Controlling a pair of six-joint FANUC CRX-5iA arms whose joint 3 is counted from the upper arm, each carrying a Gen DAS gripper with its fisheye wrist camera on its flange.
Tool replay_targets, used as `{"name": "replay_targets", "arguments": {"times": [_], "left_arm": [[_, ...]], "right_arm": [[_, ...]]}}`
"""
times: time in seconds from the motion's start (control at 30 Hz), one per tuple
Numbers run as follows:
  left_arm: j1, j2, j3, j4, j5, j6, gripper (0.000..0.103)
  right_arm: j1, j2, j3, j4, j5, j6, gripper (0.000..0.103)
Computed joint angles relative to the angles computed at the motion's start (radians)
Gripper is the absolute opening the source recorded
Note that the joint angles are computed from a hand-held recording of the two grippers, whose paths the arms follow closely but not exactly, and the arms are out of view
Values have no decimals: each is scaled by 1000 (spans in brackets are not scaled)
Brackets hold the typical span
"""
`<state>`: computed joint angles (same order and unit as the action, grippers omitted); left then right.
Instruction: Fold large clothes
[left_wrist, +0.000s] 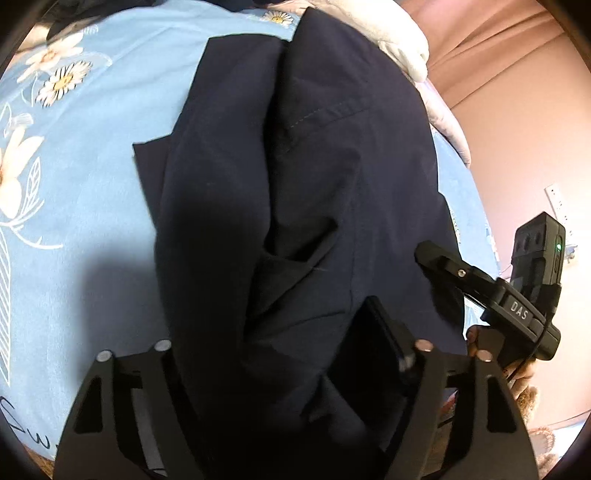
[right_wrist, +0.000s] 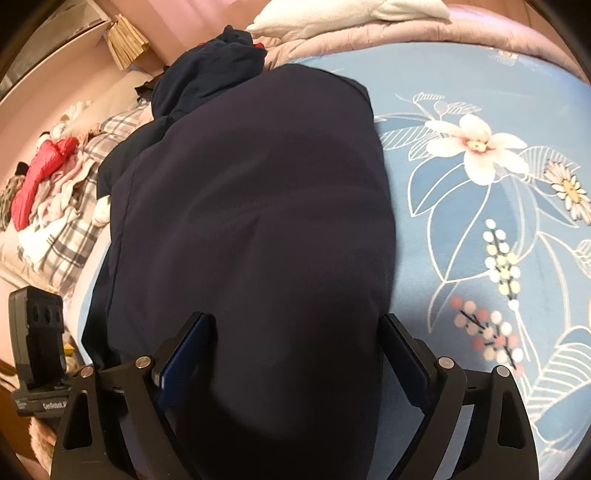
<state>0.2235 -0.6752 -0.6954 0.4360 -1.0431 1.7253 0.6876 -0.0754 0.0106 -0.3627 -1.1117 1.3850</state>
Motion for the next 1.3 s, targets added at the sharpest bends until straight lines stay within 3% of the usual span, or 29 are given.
{"name": "replay_targets", "arguments": {"times": [0.07, 0.2, 0.27, 0.37, 0.47, 0.83, 0.93, 1.1, 1.3], "left_arm": [[-66, 19, 48, -91, 16, 75, 60], [-268, 98, 204, -369, 8, 319, 41], [-367, 137, 281, -500, -23, 427, 37], [-505, 188, 380, -658, -66, 562, 33], [-511, 176, 380, -647, -51, 559, 32], [-611, 281, 469, -695, 7, 575, 32], [-582, 296, 449, -649, 46, 527, 32], [-591, 338, 458, -650, 29, 522, 33], [-601, 358, 473, -672, -20, 548, 45]], "right_arm": [[-6, -5, -3, -13, -1, 6, 80], [47, -60, -51, 89, 49, -28, 51], [78, -91, -79, 144, 85, -60, 35], [84, -130, -102, 162, 121, -62, 24], [75, -156, -113, 174, 141, -68, 22], [22, -229, -172, 281, 193, -131, 22], [6, -233, -189, 302, 196, -155, 22], [-14, -207, -186, 284, 168, -172, 23], [9, -198, -199, 334, 157, -225, 37]]}}
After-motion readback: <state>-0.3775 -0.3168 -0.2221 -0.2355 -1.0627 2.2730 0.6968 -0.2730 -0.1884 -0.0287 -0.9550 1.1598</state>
